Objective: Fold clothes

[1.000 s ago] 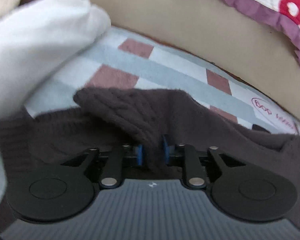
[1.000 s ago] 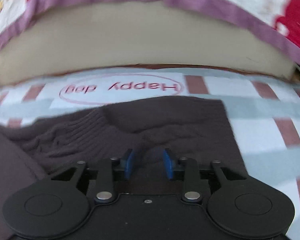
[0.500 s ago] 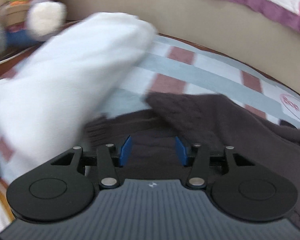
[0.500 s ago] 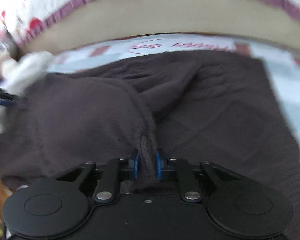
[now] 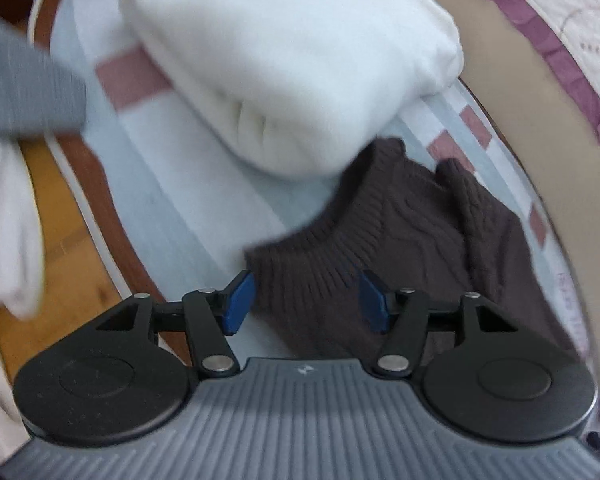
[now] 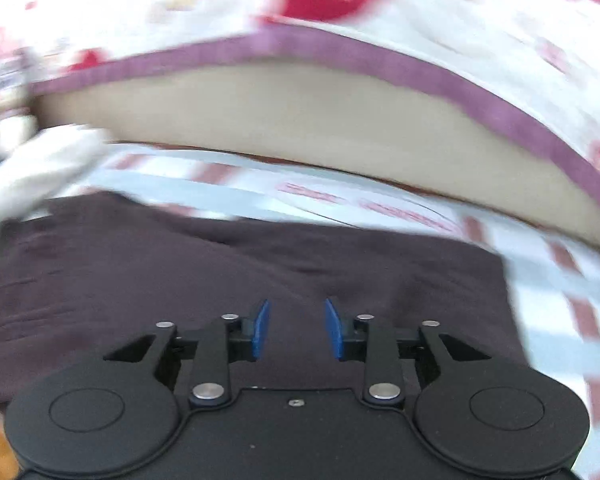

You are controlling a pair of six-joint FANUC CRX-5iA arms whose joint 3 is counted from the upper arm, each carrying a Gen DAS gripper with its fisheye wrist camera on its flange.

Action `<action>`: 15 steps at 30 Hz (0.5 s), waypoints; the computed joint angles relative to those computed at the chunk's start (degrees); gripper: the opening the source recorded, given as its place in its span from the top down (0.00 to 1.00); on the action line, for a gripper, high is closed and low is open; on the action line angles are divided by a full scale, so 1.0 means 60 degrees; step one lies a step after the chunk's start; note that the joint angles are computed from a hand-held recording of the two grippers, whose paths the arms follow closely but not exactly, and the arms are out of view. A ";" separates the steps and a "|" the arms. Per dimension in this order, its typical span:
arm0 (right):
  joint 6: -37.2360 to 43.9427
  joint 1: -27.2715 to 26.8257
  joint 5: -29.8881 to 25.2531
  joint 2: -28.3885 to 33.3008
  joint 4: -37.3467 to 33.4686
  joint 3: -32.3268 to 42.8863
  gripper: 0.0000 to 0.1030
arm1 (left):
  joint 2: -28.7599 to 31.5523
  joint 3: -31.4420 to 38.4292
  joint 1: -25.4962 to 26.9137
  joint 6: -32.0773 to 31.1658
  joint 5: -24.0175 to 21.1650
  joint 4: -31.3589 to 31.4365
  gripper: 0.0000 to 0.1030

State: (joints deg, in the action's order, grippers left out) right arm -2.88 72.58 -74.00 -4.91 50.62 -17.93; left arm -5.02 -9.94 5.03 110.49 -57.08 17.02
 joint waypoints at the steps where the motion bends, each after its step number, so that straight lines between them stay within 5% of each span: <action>1: 0.0370 -0.0070 0.0632 0.0060 0.0015 0.0069 0.62 | -0.0004 -0.0095 0.0032 -0.0044 -0.0024 0.0162 0.44; 6: 0.1649 -0.0475 0.3775 0.0467 -0.0945 0.0415 0.61 | 0.0082 -0.0143 -0.0216 -0.0490 0.0436 0.0065 0.36; 8: 0.2278 -0.0460 0.4666 0.0728 -0.1721 0.0704 0.61 | 0.0316 0.0354 -0.0499 -0.0066 0.0297 -0.0830 0.35; 12: 0.4754 -0.0307 0.5055 0.1475 -0.2108 0.1461 0.61 | 0.0923 0.1710 -0.1365 0.0915 -0.0579 -0.3328 0.31; 15: 0.5602 -0.0419 0.5393 0.1881 -0.2150 0.1898 0.62 | 0.0934 0.1332 -0.1117 0.0264 -0.0183 -0.2492 0.24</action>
State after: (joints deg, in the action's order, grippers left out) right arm 30.74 70.07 -41.65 6.38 37.72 -6.54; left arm 0.58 -1.94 -1.67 112.07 -58.18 2.07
